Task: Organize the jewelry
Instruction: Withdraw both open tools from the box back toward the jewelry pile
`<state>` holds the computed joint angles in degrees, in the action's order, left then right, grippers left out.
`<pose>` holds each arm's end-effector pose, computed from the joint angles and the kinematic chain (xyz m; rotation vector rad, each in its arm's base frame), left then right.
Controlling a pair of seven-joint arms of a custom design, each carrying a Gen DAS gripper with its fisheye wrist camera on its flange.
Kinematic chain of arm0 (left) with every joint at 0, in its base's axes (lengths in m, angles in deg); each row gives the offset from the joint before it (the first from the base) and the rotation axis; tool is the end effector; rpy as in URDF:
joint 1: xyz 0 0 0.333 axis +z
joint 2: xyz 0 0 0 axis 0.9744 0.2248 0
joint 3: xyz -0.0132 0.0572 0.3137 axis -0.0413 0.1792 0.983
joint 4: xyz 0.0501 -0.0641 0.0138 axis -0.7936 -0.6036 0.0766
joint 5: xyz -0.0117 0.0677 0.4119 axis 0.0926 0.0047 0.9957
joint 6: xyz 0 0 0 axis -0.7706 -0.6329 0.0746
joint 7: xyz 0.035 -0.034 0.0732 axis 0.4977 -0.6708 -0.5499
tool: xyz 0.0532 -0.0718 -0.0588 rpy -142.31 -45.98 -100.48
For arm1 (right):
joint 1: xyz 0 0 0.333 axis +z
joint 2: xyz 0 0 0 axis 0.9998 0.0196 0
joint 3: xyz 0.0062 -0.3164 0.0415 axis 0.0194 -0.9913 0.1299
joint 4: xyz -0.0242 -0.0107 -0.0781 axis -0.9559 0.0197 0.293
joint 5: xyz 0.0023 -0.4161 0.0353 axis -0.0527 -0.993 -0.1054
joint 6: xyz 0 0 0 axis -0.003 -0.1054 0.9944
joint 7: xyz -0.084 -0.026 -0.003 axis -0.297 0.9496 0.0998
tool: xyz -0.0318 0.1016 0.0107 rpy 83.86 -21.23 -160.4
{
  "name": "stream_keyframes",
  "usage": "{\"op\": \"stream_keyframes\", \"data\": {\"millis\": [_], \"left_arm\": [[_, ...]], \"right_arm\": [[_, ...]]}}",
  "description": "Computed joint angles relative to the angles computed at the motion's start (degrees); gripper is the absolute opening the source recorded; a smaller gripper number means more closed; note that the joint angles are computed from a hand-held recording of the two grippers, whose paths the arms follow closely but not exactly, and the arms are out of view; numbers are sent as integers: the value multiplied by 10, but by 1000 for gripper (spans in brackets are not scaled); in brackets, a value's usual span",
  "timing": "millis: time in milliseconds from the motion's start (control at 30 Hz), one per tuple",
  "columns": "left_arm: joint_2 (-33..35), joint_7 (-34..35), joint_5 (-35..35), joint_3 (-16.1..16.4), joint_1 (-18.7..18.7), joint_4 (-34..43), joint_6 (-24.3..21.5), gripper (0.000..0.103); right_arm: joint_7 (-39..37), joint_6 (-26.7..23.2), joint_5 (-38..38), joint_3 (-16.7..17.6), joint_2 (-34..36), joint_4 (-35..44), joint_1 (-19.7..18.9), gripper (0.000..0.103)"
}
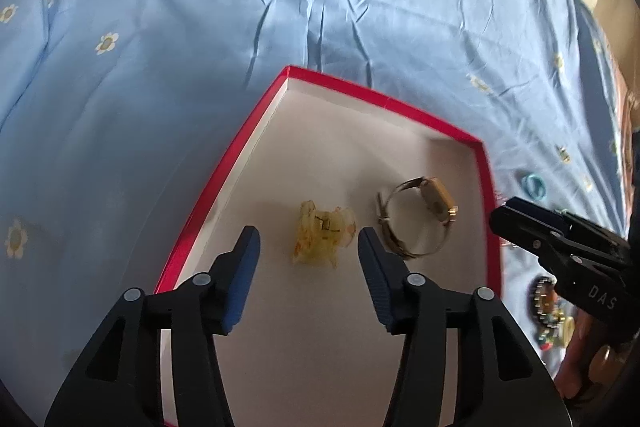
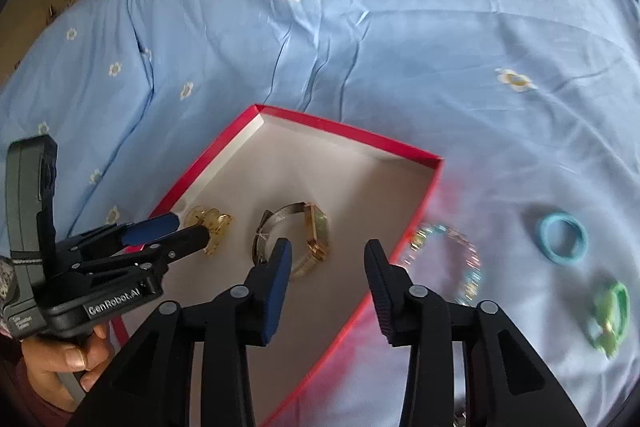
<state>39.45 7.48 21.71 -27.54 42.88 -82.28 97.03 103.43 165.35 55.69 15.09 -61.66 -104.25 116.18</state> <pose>0.5867 -0.4553 0.3698 -1.7975 2.0912 -0.7883 0.5796 0.3068 0.3323 -1.7706 1.5699 -0.3692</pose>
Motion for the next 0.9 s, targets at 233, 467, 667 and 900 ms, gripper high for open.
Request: {"op": "stream_keyframes", "data": {"millis": [233,467,667,900], "left_arm": [[-39,-22,-3,-8,-4,-50,62,56],[-48,-13,-10,-11,-22,-57,88,56],[-47,3,-22,-13,-33,-52,91,56],[-38,32,-33,-23,-39,-35,87,56]], "right_arm": [[4,56,56,-149,-62,-99,137,46],[-90,82,202,-286,-105,-177,286,46],[-198,99,340,-346,-132,-220,365,46],[-320,127,488,-358,-163,-253,398,50]]}}
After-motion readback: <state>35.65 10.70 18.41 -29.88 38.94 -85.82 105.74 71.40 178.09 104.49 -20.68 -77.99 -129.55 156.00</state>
